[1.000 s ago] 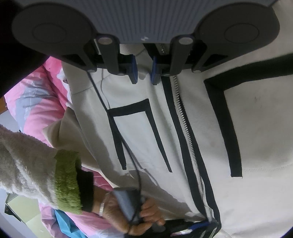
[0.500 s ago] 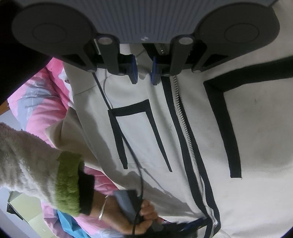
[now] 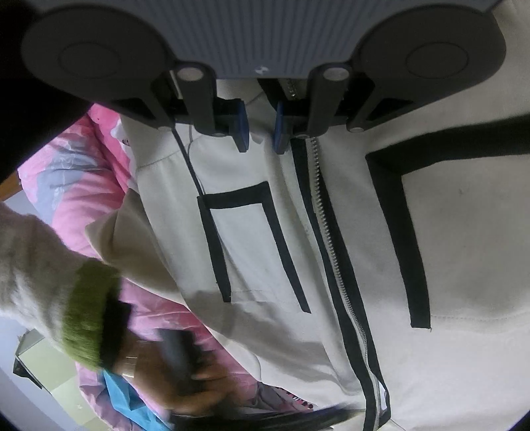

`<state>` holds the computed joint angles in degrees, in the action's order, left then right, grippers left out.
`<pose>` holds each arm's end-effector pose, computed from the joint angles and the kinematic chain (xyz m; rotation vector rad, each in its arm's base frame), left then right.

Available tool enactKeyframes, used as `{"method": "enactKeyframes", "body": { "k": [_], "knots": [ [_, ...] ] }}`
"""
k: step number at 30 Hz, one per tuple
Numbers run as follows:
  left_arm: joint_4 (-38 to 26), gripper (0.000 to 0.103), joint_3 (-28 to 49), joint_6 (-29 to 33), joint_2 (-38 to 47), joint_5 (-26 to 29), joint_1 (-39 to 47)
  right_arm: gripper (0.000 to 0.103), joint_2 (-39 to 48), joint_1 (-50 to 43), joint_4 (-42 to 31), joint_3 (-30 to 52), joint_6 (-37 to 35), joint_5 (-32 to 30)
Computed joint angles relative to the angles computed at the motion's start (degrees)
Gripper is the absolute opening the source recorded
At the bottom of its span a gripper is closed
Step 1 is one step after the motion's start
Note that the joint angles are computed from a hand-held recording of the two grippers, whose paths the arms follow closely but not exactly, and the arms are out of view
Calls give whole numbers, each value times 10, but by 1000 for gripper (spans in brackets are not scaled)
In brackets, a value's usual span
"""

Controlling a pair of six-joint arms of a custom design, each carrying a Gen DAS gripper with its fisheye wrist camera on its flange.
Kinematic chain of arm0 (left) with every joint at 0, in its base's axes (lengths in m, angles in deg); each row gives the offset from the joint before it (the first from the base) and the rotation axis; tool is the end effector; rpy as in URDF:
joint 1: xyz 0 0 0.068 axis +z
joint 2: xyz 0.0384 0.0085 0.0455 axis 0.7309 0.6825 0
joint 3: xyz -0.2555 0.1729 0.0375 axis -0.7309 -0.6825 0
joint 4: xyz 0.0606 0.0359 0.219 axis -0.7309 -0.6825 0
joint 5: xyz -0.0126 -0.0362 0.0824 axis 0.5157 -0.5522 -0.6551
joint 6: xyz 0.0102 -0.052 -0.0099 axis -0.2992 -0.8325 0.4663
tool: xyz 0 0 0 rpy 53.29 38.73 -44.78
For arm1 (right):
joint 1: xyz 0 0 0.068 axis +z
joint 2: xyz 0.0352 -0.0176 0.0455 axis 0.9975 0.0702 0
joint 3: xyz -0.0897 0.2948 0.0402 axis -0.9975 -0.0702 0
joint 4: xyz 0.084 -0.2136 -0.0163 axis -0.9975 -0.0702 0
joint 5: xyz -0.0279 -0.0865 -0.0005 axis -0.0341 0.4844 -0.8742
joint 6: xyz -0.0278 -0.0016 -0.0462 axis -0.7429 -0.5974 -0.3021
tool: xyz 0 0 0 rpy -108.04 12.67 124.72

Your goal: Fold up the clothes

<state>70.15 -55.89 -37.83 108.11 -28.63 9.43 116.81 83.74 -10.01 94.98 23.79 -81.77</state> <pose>0.2061 -0.1761 0.0979 0.2719 2.5312 -1.0463 0.4398 0.0008 0.1754 -0.7509 2.3675 0.4687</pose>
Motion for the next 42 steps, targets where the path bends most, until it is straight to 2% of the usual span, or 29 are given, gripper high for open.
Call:
{"method": "enactKeyframes", "body": {
  "k": [3, 5, 8, 11, 13, 16, 19, 22, 25, 28, 30, 33, 35, 36, 37, 42],
  "knots": [
    [-1, 18, -2, 10, -1, 6, 5, 11, -53, -86, -85, 34, 6, -11],
    [-7, 18, -1, 19, -3, 12, 10, 12, -86, -149, -148, 47, -16, -12],
    [-17, 18, -2, 30, -7, 23, 24, 12, -167, -241, -195, -3, -51, 1],
    [-42, 18, 2, 17, -22, 20, 26, 28, -238, -344, -255, -59, -59, -37],
    [-70, 19, 8, 11, -47, -6, 18, 35, -277, -414, -289, -100, -78, -63],
    [-100, 28, 17, 13, -86, -76, -12, 46, -315, -517, -318, -178, -108, -100],
    [-168, 29, 38, 22, -130, -123, -28, 47, -303, -645, -358, -227, -155, -132],
    [-254, 29, 75, 33, -163, -144, -41, 49, -303, -727, -285, -295, -183, -122],
    [-336, 29, 125, 52, -175, -157, -54, 52, -314, -758, -149, -378, -229, -121],
    [-397, 29, 169, 73, -178, -166, -66, 55, -300, -752, -42, -434, -269, -142],
    [-417, 29, 195, 82, -171, -167, -73, 61, -276, -738, 7, -451, -283, -179],
    [-434, 30, 235, 94, -153, -165, -83, 64, -244, -683, 157, -495, -251, -192],
    [-434, 32, 260, 103, -134, -164, -91, 57, -240, -655, 198, -503, -235, -176],
    [-432, 32, 274, 109, -120, -165, -96, 38, -246, -642, 201, -501, -231, -166],
    [-429, 32, 290, 114, -104, -167, -100, 14, -259, -635, 199, -500, -226, -158],
    [-426, 31, 390, 166, -6, -176, -122, 9, -355, -614, 156, -454, -167, -149]
  ]
}}
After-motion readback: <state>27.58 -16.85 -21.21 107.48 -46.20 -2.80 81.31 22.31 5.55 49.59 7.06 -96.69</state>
